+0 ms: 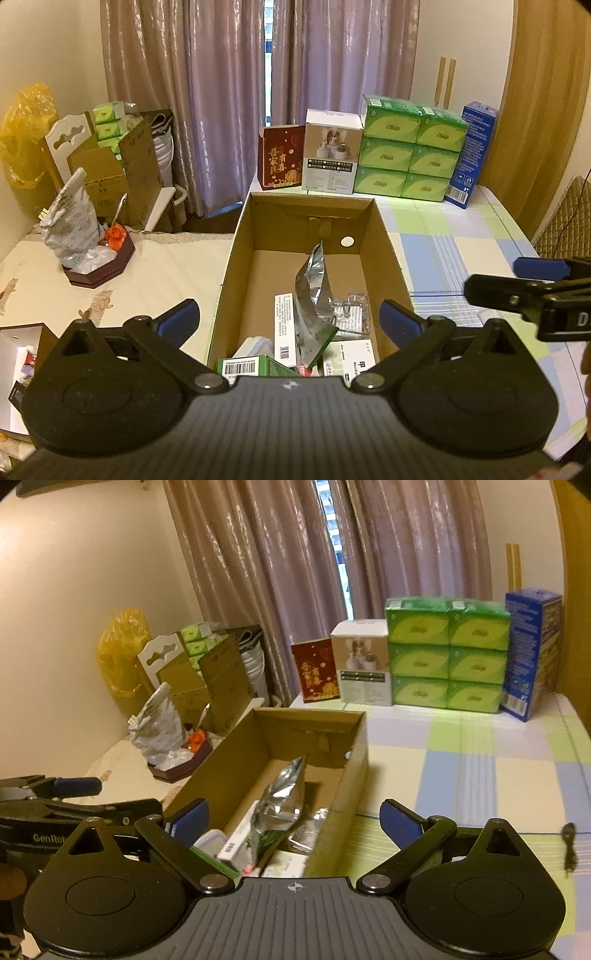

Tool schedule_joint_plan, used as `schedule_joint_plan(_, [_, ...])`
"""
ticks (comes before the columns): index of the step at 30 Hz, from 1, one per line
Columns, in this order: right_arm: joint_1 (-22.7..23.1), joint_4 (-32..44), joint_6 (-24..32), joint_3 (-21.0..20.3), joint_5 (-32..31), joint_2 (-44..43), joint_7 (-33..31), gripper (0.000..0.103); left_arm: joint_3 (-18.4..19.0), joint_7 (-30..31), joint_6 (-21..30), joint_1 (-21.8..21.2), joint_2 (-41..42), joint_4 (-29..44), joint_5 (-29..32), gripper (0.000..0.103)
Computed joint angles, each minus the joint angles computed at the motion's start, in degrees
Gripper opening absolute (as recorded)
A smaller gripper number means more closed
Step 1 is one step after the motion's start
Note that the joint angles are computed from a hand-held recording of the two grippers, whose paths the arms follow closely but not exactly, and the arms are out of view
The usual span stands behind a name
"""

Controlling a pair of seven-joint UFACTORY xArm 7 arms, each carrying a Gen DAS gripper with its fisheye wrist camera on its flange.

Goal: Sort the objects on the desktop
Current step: 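Move both open tools back over the table toward the tray and cable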

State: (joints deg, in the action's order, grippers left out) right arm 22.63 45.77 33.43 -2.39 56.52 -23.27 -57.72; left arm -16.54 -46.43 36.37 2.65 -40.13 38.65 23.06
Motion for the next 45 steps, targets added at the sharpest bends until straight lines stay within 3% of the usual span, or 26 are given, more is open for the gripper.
schedule_joint_plan(15, [-4.4, -7.2, 3.2, -7.7, -5.9, -9.7, -6.5, 0.101, -5.6, -7.9, -3.1, -2.3, -1.2, -0.4, -1.4, 0.102])
schedule_joint_plan(22, [-8.9, -10.4, 4.7, -12.0, -9.7, -12.9, -8.6, 0.101, -11.8, -15.2, -6.7, -0.7, 0.3, 0.7, 2.7, 0.102])
schedule_joint_plan(31, [-16.7, -9.3, 5.8, -17.0, -12.4, -8.1, -9.3, 0.101, -18.6, -25.6, -10.0, 0.1, 8.9, 5.1, 8.8, 0.102])
schedule_joint_plan(35, [-19.4, -8.0, 5.6, -17.9, -11.9, -5.2, -11.1, 0.101, -18.1, -28.6, -11.6, -2.6, 14.9, 7.5, 10.5, 0.102])
schedule_joint_plan(45, [-24.7, -5.2, 6.2, -17.4, -8.2, 1.5, -16.1, 0.101, -18.5, -34.0, -5.9, -7.7, 28.4, 16.6, 19.0, 0.102])
